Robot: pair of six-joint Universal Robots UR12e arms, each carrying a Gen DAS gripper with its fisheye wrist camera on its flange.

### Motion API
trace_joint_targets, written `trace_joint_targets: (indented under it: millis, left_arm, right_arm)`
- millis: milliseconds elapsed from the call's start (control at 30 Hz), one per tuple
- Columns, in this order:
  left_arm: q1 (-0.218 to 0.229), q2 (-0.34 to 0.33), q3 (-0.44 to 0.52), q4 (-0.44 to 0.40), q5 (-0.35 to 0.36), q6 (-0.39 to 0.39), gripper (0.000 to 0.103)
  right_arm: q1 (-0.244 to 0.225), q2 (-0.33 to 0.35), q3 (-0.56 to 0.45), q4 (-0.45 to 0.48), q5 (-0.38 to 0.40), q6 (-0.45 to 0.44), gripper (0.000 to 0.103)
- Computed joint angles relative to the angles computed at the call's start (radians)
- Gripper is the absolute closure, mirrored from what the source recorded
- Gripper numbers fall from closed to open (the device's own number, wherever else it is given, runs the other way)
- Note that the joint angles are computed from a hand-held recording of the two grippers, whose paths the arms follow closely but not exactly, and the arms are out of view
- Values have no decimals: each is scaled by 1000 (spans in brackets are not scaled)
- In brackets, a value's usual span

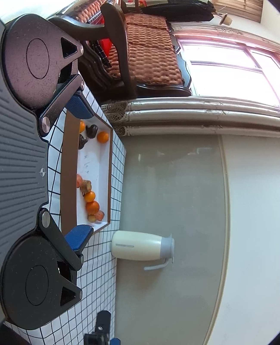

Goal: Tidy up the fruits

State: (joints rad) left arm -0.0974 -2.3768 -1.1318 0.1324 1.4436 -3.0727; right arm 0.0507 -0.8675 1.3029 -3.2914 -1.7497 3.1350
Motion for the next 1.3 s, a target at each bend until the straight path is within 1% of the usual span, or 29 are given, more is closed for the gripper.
trace_joint_targets:
  millis: [67, 133, 267, 433, 633, 1300]
  left_arm:
    - [-1, -4, -10, 29, 2, 0, 0]
    - [-2, -7, -12, 48, 0, -21, 0]
    - [-4, -11, -3, 25, 1, -33, 0]
    - [-7, -10, -8, 31, 4, -11, 0]
    - [-4, -11, -5, 25, 3, -27, 0]
    - [-3, -12, -5, 32, 3, -32, 0]
  right_arm:
    - [0, -2, 7, -11, 2, 6, 6]
    - [-2, -2, 11, -13, 12, 10, 6]
    - [1, 3, 9, -28, 2, 19, 6]
    - [5, 6, 13, -55, 3, 7, 6]
    - [2, 6, 12, -51, 10, 11, 6]
    - [1, 6, 9, -42, 12, 10, 6]
